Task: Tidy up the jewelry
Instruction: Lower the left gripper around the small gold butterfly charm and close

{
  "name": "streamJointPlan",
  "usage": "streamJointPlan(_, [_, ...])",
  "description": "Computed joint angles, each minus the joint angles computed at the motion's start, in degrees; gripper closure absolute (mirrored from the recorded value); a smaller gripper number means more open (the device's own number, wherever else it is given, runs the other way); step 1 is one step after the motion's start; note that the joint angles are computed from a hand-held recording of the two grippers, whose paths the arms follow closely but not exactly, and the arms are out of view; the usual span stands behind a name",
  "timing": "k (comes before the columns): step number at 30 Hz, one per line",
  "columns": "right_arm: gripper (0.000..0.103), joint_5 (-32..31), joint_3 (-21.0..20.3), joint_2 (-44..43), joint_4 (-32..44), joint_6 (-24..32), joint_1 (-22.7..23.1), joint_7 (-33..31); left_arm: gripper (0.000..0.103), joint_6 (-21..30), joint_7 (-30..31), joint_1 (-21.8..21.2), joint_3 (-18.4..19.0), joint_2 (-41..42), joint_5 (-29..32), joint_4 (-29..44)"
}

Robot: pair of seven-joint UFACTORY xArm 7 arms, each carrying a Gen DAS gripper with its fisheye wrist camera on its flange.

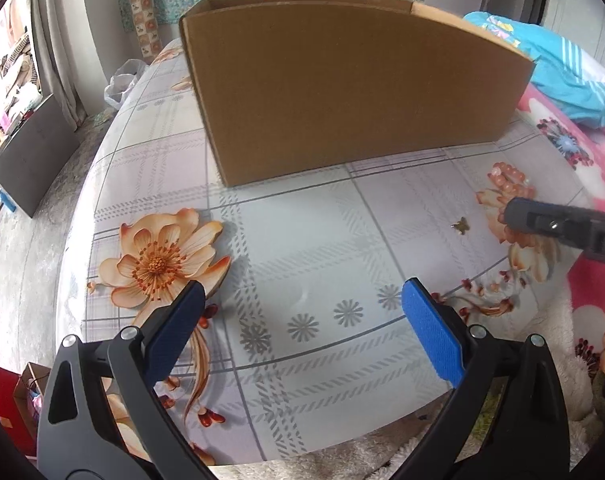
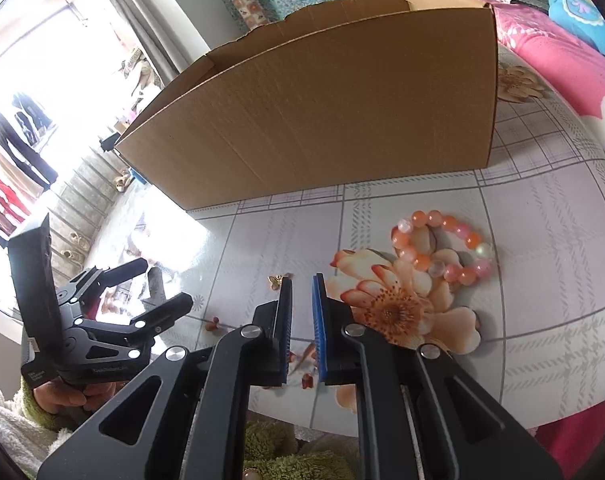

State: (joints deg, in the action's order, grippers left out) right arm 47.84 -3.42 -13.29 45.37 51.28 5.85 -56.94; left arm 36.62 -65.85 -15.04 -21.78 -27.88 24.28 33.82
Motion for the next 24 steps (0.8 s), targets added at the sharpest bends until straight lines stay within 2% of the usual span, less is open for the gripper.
streamJointPlan(4, [0.092, 0.3, 0.2, 0.2, -1.0, -1.4, 0.0, 0.6, 0.010, -7.6, 0.5, 0.2, -1.2, 0.7, 2.9, 0.7])
streamJointPlan(5, [0.092, 0.6, 0.0, 0.4, -0.9, -1.4, -0.1, 0.5, 0.020, -9.5, 1.1, 0.3, -1.4, 1.6, 3.5, 1.2])
streamJointPlan(10, [0.092, 1.8, -0.5, 0.8, -0.5, -1.7, -0.7, -0.9, 0.051, -16.7, 4.7, 0.2, -1.5, 8.0, 4.4, 4.3])
streamJointPlan(14, [0.092, 2.1, -0.5, -0.9, -2.4, -2.5, -0.6, -1.4, 0.067, -18.4, 5.0, 0.7, -1.0, 11.6, 5.8, 6.1])
streamJointPlan(16, [0.092, 2.2, -0.7, -1.0, -2.7, -2.8, -0.6, -1.5, 0.072, -17.7, 4.9, 0.2, -0.4, 13.0, 5.3, 7.0])
streamJointPlan(23, [0.092, 4.0, -1.4, -0.4, -2.7, -2.1, -0.8, -2.1, 0.076, -14.6, 3.1, -1.4, 1.0, 16.4, 8.2, 9.6])
streamJointPlan(24, [0.092, 4.2, -1.3, -0.4, -2.7, -2.3, -0.8, -2.1, 0.076, -13.8, 1.7, -1.3, 0.6, 16.6, 10.2, 10.0])
